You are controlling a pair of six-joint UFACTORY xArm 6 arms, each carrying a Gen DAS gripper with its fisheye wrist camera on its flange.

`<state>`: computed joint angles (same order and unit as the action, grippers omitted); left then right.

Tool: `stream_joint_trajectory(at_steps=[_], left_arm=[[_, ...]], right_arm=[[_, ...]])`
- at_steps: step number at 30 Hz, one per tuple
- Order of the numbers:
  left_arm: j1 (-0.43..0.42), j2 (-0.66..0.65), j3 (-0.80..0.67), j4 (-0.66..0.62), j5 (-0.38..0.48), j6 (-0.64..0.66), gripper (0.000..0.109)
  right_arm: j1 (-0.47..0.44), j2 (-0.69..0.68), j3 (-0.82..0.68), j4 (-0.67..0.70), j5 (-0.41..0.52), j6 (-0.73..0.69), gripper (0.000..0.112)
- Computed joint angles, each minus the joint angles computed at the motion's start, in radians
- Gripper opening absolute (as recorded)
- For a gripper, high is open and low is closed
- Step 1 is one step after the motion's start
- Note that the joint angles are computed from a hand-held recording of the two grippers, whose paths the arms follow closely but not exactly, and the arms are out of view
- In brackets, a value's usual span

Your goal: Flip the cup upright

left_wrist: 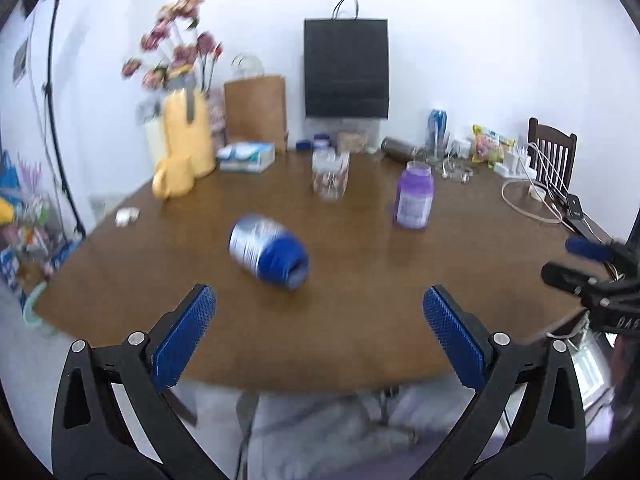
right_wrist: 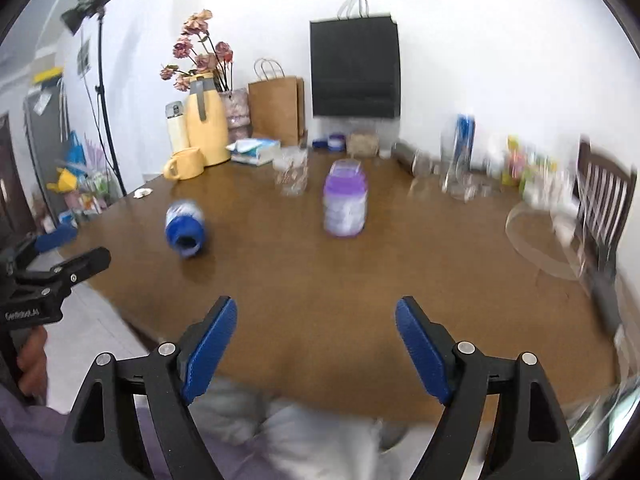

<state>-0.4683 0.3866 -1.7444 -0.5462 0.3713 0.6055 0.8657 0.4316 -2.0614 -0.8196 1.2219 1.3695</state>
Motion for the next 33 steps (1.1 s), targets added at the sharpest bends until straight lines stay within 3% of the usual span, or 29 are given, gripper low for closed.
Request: stream_joint_trajectory(at_steps=[2,6,11,14,18,22,33], left_arm=[[0.010,-0.042,0.062,-0.028,-0.011,0.028,0.103],[0.015,-0.081,0.137,0.046,-0.106,-0.009,0.103],[0.032,-0.072,0.106,0.001,-0.040,-0.040,0.103],[0.027,-0.082,0.127,0.078,-0.071,-0.106,0.103],[0.021,-0.104,0.152,0.006,-0.078,-0.029,0.103],[0.018,-0.111,0.165,0.031,-0.106,-0.044,0.103],[0.029,-0.100,0.152,0.038,-0.075,-0.041,0.103]], right_arm=[[-0.001,-0.022,0.072,0.042,-0.108,0.076,0.086],[0.029,0.090,-0.085,0.069,0.009,0.026,0.086],[0.047,0.129,-0.164,0.013,0.046,0.013,0.086],[0.051,0.105,-0.135,-0.010,0.046,0.030,0.086],[0.052,0.095,-0.122,-0.020,0.040,0.042,0.086],[0.051,0.103,-0.129,-0.014,0.035,0.034,0.086],[0.050,0.118,-0.147,0.000,0.043,0.026,0.086]])
